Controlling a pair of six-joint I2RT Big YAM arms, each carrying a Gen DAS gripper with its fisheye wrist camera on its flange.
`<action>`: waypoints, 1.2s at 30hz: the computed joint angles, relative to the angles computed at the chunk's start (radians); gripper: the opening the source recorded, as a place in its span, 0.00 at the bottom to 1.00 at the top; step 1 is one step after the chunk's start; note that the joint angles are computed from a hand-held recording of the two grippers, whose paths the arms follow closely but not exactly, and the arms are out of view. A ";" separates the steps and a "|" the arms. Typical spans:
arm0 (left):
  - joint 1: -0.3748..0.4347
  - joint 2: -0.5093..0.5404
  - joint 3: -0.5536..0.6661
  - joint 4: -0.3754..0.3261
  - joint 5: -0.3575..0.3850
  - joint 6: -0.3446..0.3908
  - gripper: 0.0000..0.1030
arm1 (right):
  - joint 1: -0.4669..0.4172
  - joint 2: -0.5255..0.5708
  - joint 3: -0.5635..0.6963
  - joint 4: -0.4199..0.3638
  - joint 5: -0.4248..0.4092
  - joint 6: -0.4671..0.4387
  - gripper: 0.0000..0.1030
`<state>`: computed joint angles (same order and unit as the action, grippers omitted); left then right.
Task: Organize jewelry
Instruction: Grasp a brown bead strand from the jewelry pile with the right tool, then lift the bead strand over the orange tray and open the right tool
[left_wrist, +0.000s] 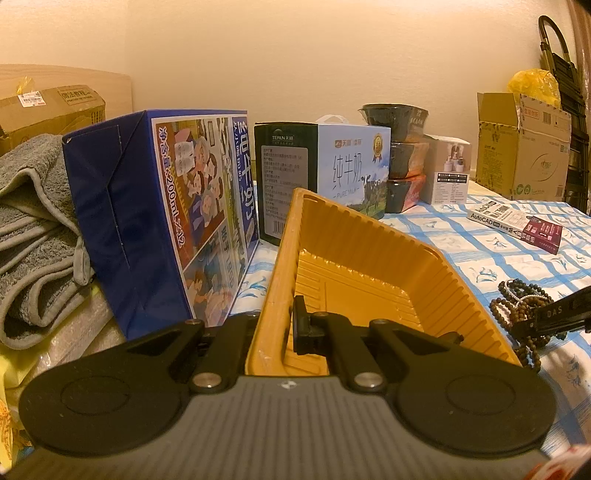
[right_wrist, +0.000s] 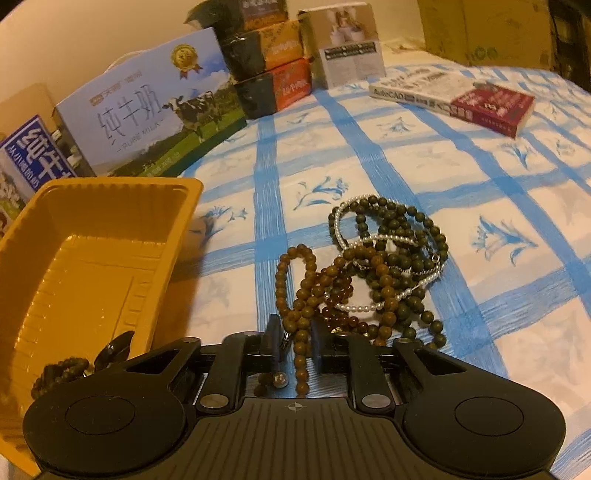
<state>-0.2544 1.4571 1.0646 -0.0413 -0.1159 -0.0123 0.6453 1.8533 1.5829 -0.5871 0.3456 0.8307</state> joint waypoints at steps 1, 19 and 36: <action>-0.001 0.000 0.000 0.000 -0.001 -0.001 0.05 | -0.001 -0.012 -0.021 0.026 -0.006 -0.003 0.14; -0.002 -0.002 -0.002 0.003 0.002 -0.004 0.05 | -0.014 -0.304 -0.213 0.252 0.056 -0.092 0.06; 0.004 -0.005 0.001 0.001 0.020 -0.005 0.04 | 0.016 -0.342 -0.066 0.174 0.078 -0.267 0.06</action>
